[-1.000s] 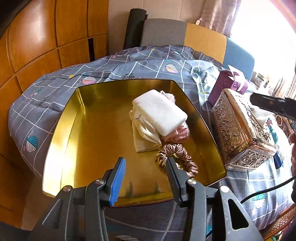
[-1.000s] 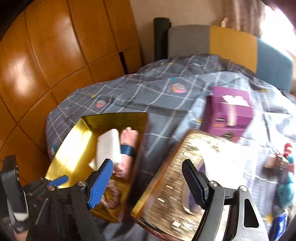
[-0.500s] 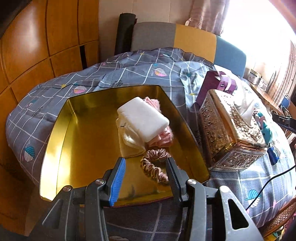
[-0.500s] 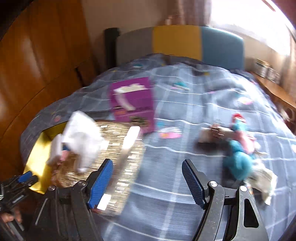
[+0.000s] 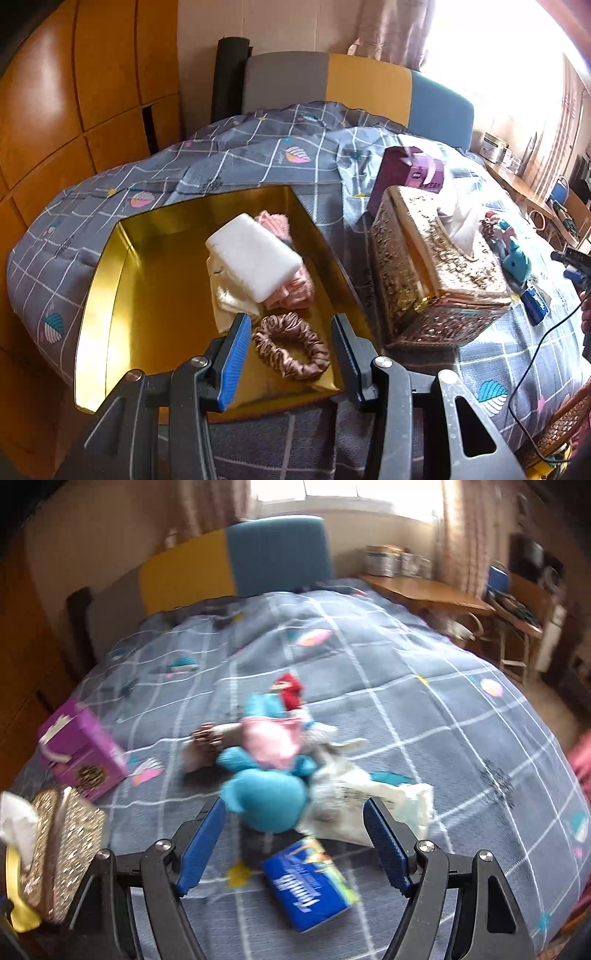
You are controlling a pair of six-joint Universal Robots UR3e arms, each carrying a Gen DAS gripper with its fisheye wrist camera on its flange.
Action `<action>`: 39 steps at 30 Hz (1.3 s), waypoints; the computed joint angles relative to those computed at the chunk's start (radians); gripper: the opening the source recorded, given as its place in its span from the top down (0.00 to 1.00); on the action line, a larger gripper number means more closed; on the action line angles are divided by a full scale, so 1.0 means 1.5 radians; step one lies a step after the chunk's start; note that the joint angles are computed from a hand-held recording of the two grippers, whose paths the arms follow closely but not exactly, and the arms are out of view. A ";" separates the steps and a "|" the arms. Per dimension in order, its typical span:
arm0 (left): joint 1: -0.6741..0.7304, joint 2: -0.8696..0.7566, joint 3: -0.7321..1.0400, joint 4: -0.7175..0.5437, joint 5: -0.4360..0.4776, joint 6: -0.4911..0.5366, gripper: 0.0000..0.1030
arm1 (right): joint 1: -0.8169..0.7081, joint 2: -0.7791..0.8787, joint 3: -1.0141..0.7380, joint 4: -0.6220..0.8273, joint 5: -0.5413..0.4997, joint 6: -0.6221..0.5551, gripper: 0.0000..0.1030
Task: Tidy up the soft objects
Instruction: 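Move the open right tool back over the remaining soft items, then grasp the blue Tempo tissue pack with the right tool while the left tool moves to the pile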
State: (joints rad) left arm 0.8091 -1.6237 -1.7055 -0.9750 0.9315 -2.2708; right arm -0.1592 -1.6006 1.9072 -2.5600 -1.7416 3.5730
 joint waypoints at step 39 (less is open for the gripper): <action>-0.178 0.115 0.037 -0.205 -0.069 0.115 0.56 | 0.010 0.109 -0.059 0.185 0.075 -0.088 0.42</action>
State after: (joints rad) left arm 0.5414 -1.4507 -1.6495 -1.2822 0.8276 -2.0980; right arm -0.1449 -1.4371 1.8190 -2.2832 -1.6290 3.4408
